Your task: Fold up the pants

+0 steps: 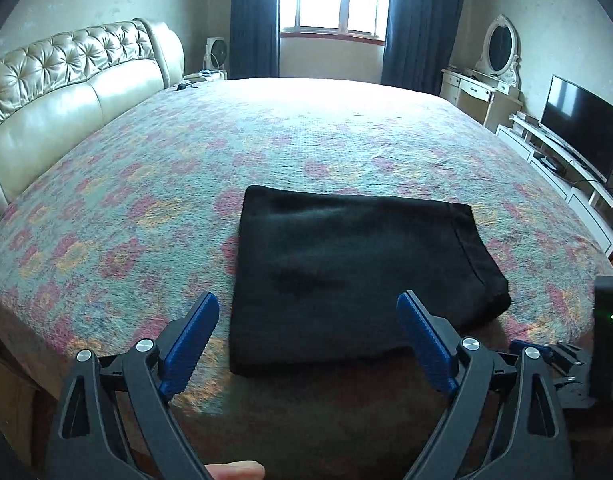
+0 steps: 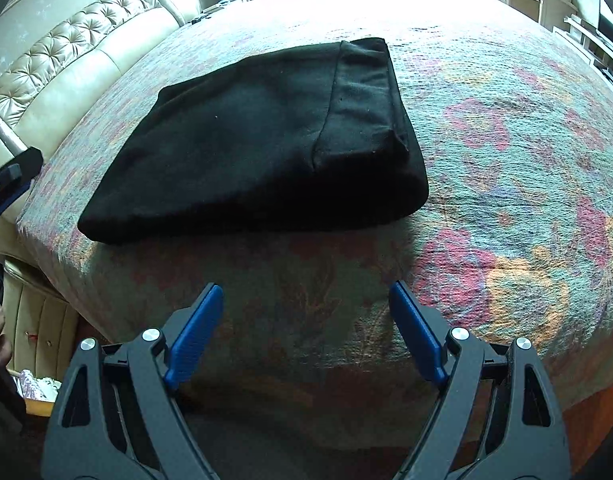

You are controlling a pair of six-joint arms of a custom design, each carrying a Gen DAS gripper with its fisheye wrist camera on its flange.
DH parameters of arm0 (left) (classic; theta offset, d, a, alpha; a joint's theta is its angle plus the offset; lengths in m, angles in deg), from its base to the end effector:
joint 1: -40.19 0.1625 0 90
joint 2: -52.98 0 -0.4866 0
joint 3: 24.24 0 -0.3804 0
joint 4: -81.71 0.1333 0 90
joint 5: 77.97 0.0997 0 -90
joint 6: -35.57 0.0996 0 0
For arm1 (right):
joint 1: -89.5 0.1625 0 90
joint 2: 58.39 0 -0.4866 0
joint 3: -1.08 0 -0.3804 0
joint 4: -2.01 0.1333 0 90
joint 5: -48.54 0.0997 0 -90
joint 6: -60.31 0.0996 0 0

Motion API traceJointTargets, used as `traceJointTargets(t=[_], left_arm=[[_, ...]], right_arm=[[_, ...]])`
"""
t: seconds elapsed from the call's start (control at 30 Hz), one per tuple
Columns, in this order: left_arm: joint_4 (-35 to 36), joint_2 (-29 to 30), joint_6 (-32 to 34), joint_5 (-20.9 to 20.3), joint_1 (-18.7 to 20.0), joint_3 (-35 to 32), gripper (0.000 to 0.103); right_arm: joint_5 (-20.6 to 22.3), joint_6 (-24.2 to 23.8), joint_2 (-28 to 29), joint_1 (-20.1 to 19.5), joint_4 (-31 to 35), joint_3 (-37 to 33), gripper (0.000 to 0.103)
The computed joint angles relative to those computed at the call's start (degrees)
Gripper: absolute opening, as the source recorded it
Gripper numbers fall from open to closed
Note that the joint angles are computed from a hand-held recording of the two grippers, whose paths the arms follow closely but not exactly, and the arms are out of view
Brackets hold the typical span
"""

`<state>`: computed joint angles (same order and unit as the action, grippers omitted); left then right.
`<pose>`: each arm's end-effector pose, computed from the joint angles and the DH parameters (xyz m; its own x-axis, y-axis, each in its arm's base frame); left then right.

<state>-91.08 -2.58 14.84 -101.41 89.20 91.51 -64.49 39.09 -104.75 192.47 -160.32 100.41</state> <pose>-0.2053 -0.5788 0.2355 -0.7115 -0.2515 -0.6562 0.3782 0.6499 -0.6592 0.2466 -0.6506 0.1575 -0.7865 -0.4075 0.4641 -0.5325 0.8280 -0.1754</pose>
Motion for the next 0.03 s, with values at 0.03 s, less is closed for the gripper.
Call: traceJointTargets(t=[0.03], left_arm=[[0.40, -0.18, 1.07, 0.20, 0.85, -0.73, 0.090]], right_arm=[[0.83, 0.35, -0.23, 0.08, 0.71, -0.74, 0.085]])
